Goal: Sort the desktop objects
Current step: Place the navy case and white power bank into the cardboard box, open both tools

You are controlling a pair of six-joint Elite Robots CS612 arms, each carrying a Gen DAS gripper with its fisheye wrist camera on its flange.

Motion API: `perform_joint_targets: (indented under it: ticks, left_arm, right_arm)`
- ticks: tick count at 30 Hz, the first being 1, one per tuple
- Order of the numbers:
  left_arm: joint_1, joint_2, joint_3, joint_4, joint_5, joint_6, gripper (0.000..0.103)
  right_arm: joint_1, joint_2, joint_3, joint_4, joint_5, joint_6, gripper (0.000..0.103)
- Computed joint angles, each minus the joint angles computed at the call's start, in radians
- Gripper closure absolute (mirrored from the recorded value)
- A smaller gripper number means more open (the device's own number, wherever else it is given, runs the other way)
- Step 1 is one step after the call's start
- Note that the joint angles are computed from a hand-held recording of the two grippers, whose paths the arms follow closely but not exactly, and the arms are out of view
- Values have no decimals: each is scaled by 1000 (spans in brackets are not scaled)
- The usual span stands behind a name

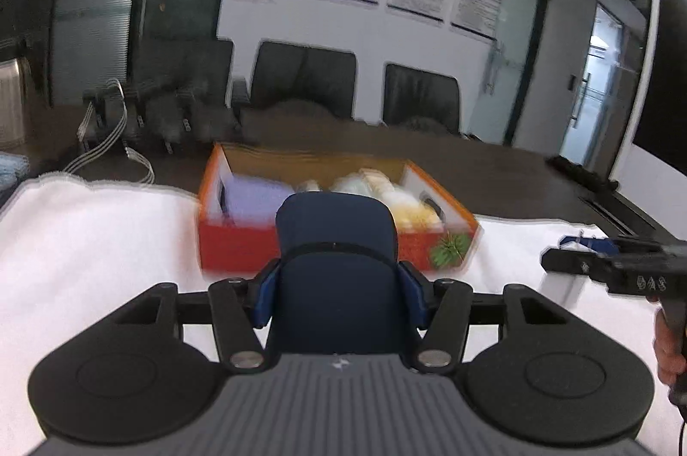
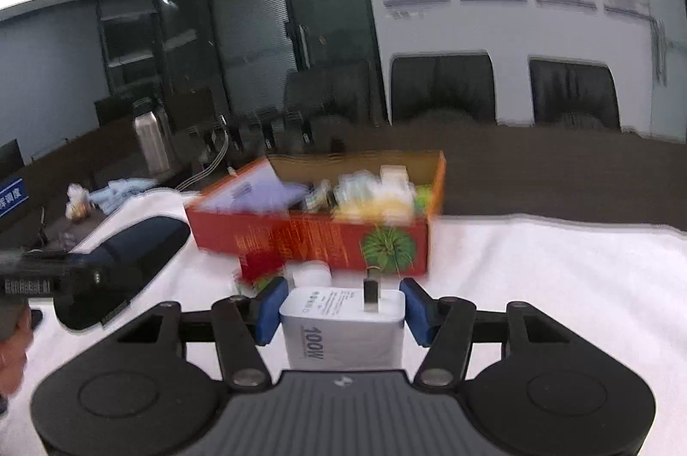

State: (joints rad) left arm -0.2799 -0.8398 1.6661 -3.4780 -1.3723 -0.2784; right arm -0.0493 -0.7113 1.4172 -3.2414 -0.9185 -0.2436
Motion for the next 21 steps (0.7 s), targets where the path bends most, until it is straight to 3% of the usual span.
perform_joint_targets:
  ticks: [5, 9, 12, 15, 18, 21]
  left_arm:
    - [36, 67, -211, 227, 30, -17, 45]
    - [51, 160, -394, 388, 74, 0, 45]
    - [60, 232, -498, 447, 116, 37, 45]
    - [80, 264, -547, 575, 59, 11, 42]
    - [88, 266, -520, 554, 27, 17, 40]
    - [96, 255, -502, 545, -8, 18, 39]
  right_arm:
    - [52, 73, -207, 116, -36, 24, 47]
    - [103, 172, -436, 304, -103, 39, 47]
    - [139, 262, -616, 437, -181, 36, 47]
    - [160, 351, -786, 600, -212, 50, 47]
    - [174, 419, -898, 712, -209, 31, 47]
    - [181, 448, -937, 768, -234, 48, 47]
